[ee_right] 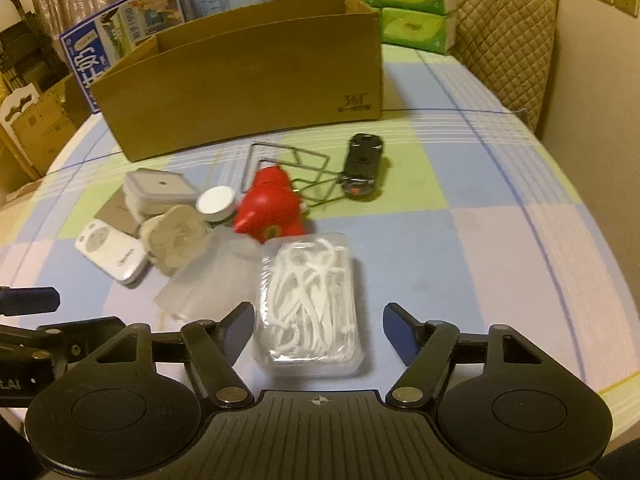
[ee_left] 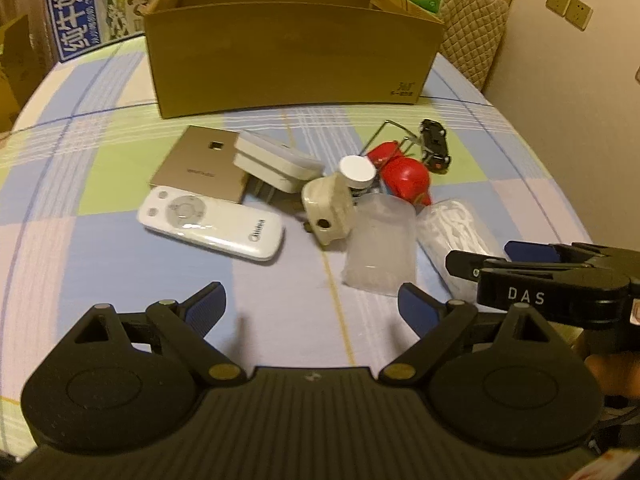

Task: Organize rigid objects
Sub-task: 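Grasp the clear plastic cup with left gripper while right gripper grasps the floss box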

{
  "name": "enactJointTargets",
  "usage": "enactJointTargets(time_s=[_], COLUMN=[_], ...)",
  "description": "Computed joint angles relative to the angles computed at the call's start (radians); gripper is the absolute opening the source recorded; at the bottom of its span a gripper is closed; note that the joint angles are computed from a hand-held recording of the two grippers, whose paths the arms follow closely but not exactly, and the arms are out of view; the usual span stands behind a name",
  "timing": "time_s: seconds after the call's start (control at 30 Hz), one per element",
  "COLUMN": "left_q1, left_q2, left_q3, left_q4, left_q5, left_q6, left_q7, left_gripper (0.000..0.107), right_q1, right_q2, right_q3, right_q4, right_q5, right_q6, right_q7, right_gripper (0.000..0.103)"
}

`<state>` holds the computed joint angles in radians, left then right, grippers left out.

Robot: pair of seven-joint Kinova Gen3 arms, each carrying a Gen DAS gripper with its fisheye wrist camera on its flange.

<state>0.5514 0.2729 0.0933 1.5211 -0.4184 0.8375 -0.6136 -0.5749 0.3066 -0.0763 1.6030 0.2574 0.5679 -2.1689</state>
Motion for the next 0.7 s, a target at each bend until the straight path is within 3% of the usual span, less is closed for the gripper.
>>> enactJointTargets(time_s=[0.1,0.23,0.3,0.37,0.5,0.7], left_q1=[-0.007,0.001,0.003,-0.001,0.008,0.043], left_q2=[0.012,0.025,0.030,0.036,0.058,0.110], left_q3=[0.005,0.001,-0.001,-0.001,-0.010,-0.038], left_q4=[0.005,0.012,0.016,0.018,0.008,-0.042], left_q5=[0.009,-0.001,0.001,0.009,0.013,-0.011], left_q6=[-0.032,-0.067,-0.084,-0.103,-0.131,-0.134], left_q7=[-0.023,-0.055,-0.070,-0.093,-0.119,-0.140], left_gripper=[0.091,0.090,0.088,0.086,0.079,0.064], right_q1=[0.021,0.191,0.232,0.204,0.068,0.101], right_q2=[-0.001,0.024,0.033,0.026,0.009,0.009], right_q3=[0.012,-0.149,-0.183,-0.144,0.009,-0.013], right_q4=[0.010,-0.007,-0.015,-0.013,0.000,0.006], right_q5=[-0.069,-0.145,-0.167,-0.170,-0.099,-0.133], right_q6=[-0.017,-0.024,-0.022,-0.023,-0.010,-0.015], right_q7=[0.076,0.239,0.308,0.316,0.208,0.230], right_gripper=[0.068,0.065,0.061,0.059,0.059,0.057])
